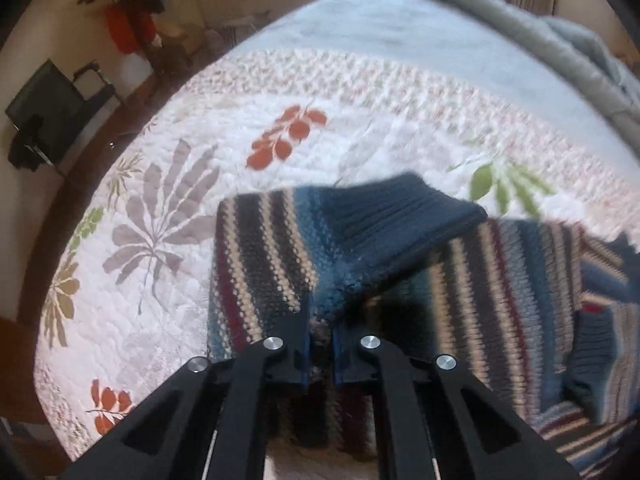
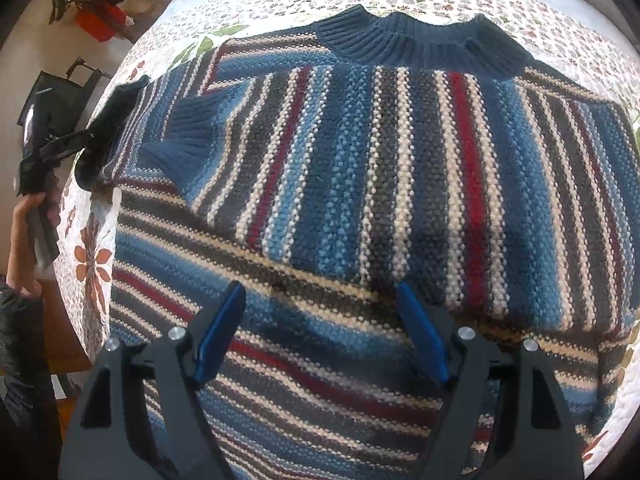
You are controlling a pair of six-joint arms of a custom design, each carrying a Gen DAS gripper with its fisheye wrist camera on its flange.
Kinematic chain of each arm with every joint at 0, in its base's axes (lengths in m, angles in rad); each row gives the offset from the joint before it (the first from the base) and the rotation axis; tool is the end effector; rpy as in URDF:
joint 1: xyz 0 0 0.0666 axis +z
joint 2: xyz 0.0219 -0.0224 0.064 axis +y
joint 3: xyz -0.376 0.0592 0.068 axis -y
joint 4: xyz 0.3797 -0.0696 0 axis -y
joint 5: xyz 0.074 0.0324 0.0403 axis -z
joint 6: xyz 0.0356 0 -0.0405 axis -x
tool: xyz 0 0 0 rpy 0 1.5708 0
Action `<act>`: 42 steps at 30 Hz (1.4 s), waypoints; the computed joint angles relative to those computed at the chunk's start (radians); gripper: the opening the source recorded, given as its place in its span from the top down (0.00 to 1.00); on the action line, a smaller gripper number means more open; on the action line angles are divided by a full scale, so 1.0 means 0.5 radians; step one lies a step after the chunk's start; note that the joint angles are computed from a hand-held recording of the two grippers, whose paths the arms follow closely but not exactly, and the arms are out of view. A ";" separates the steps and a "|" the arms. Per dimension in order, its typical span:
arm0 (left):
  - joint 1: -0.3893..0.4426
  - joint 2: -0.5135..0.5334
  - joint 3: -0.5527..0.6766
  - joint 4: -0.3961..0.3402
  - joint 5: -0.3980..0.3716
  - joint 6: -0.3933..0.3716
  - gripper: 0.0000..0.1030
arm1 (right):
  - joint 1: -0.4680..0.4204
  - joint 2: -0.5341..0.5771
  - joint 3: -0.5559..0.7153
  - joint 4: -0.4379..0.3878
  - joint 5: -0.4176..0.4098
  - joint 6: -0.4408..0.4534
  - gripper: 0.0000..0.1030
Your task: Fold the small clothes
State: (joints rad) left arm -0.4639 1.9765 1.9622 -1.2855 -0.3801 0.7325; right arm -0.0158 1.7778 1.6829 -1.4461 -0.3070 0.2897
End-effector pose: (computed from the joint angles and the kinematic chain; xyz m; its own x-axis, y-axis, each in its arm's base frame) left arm 0.5789 -0.2753 0.3406 -0.8591 -0.2646 -0.4381 -0.3333 0.9388 0.0868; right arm 0.5468 0.0017 0.3407 -0.9595 -0.2572 -0.1148 -0.2797 0.9181 0.2810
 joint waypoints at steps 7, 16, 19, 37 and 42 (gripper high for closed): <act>-0.166 -0.096 0.027 0.340 0.104 -0.142 0.93 | -0.033 -0.029 -0.013 -0.017 -0.047 0.010 0.24; -0.485 0.218 0.583 0.424 0.320 -0.219 0.93 | -0.163 -0.107 -0.020 0.014 -0.047 0.071 0.24; -0.565 0.501 0.966 0.235 0.426 -0.242 0.92 | -0.220 -0.096 0.008 0.016 -0.048 0.062 0.24; -0.558 0.227 0.597 0.066 0.100 -0.146 0.25 | -0.169 0.184 0.410 -0.309 -0.244 -0.129 0.23; -0.481 0.132 0.412 0.058 0.139 -0.021 0.25 | -0.082 0.255 0.437 -0.321 -0.248 -0.161 0.35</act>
State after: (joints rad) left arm -0.7042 2.0423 2.1684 -1.2565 -0.3104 0.7222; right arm -0.0569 1.9053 1.9014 -1.6065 -0.4310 0.2092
